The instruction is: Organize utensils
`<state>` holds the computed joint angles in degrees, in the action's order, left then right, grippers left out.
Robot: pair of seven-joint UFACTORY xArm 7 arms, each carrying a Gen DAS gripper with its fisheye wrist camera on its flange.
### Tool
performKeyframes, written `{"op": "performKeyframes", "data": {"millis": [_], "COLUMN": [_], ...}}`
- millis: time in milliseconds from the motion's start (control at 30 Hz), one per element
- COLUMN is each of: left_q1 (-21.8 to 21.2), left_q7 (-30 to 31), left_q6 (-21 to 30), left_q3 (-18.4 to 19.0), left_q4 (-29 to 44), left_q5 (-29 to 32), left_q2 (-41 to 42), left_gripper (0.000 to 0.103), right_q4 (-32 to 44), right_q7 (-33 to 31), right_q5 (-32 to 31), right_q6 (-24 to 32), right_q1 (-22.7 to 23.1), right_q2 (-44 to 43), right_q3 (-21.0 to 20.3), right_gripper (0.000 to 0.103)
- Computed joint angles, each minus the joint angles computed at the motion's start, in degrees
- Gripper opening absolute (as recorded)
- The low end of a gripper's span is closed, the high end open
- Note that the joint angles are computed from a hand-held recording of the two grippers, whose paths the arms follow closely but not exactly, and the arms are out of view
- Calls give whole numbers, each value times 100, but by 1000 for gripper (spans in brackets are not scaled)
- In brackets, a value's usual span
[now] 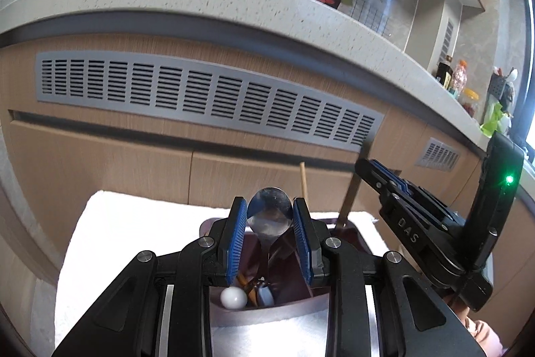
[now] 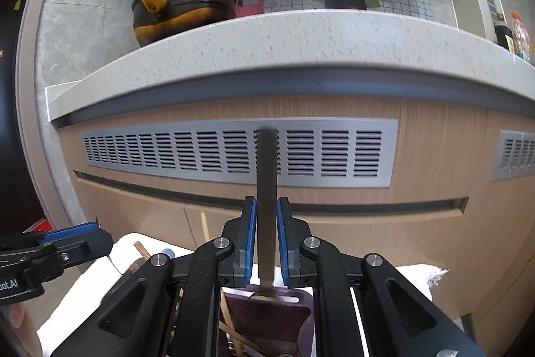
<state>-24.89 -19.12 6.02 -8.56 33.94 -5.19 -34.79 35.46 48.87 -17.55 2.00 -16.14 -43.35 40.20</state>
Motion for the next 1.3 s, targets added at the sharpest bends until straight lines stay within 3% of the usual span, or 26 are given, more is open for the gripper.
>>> {"op": "performKeyframes", "data": {"millis": [67,133,200,300,400,533,733,1000,1167,1300], "left_q1": [-34,31,188,357,575,622,224,-734,-868,-847], "left_q7": [-4,-82,-218,-455,-864,-1337,-1829,-2138,-2197,-2109], "left_q6": [117,276,393,769,1266,1999,3341,5159,5540,5615], "left_q3": [34,-12,-139,-319,-623,-1007,-1636,-2481,-2646,-2688], "left_q4": [-57,-94,-177,-355,-582,-903,-1268,-1246,-1048,-921], "left_q5": [-25,-39,-2,70,179,406,775,909,786,636], "left_q2": [-83,-202,-400,-888,-1549,-2543,-4047,-5576,-5969,-6005], "left_gripper": [34,53,55,58,70,79,91,101,103,103], "right_q4": [-83,-206,-362,-478,-598,-821,-967,-593,-223,-153], "right_q7": [-66,-280,-285,-363,-374,-195,367,552,643,612], "right_q5": [31,68,97,109,201,344,669,1043,1105,1305], "right_q6": [179,318,501,1096,1819,2657,3947,6101,6999,7210], "right_q1": [276,877,1140,1608,2183,2858,3677,4442,4430,4493], "right_q2": [12,108,-112,-455,-879,-1691,-2899,-3581,-3920,-4033], "right_q3": [-149,-559,-669,-841,-1007,-995,-717,-237,113,184], "right_gripper": [19,44,54,54,58,78,102,102,103,103]}}
